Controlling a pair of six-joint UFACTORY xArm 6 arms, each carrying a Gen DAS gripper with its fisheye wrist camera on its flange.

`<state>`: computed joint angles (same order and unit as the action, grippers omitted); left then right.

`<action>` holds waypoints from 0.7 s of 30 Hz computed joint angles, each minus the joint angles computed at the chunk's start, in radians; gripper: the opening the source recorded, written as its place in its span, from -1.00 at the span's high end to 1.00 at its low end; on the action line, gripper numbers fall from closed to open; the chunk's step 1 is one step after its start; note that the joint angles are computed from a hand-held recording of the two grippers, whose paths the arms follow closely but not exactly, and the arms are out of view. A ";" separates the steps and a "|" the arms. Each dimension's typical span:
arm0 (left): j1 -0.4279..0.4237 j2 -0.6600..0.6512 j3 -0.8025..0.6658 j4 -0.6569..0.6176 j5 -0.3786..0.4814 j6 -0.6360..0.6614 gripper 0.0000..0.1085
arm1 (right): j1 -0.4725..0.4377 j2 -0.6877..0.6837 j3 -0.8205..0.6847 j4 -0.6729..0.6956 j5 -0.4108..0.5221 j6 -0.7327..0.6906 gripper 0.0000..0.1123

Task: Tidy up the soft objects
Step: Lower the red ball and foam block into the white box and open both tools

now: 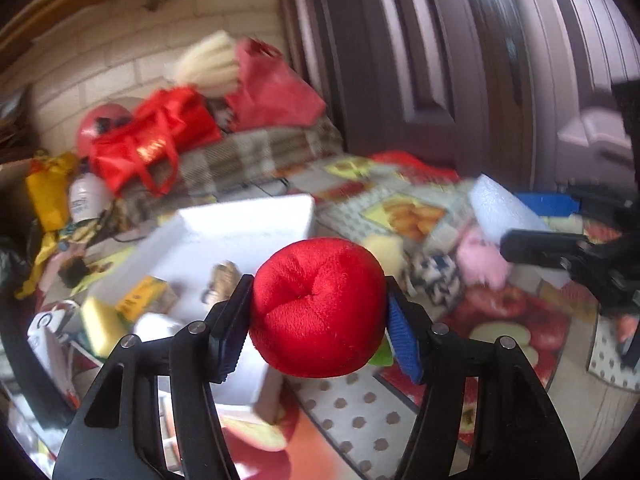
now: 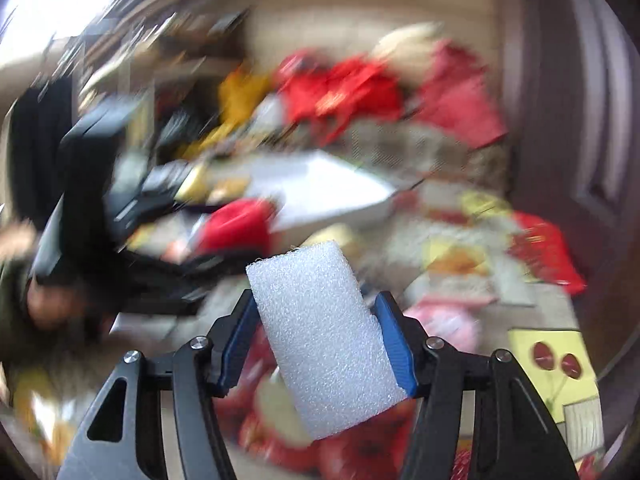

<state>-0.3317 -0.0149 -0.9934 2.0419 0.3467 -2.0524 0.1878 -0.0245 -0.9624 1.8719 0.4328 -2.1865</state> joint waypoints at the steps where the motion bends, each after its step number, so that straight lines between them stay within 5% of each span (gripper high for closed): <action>1: -0.006 -0.026 0.028 0.036 0.039 -0.068 -0.15 | -0.005 0.021 -0.024 0.081 -0.012 0.005 -0.07; 5: -0.001 -0.078 0.085 0.053 0.116 -0.181 -0.15 | -0.007 0.073 -0.071 0.147 -0.035 0.110 -0.07; 10: 0.004 -0.081 0.091 0.021 0.131 -0.162 -0.15 | 0.019 0.035 -0.039 0.335 -0.025 -0.103 -0.07; 21: 0.102 -0.103 0.126 -0.042 0.210 -0.183 -0.15 | 0.154 0.108 -0.120 0.307 -0.092 -0.161 -0.07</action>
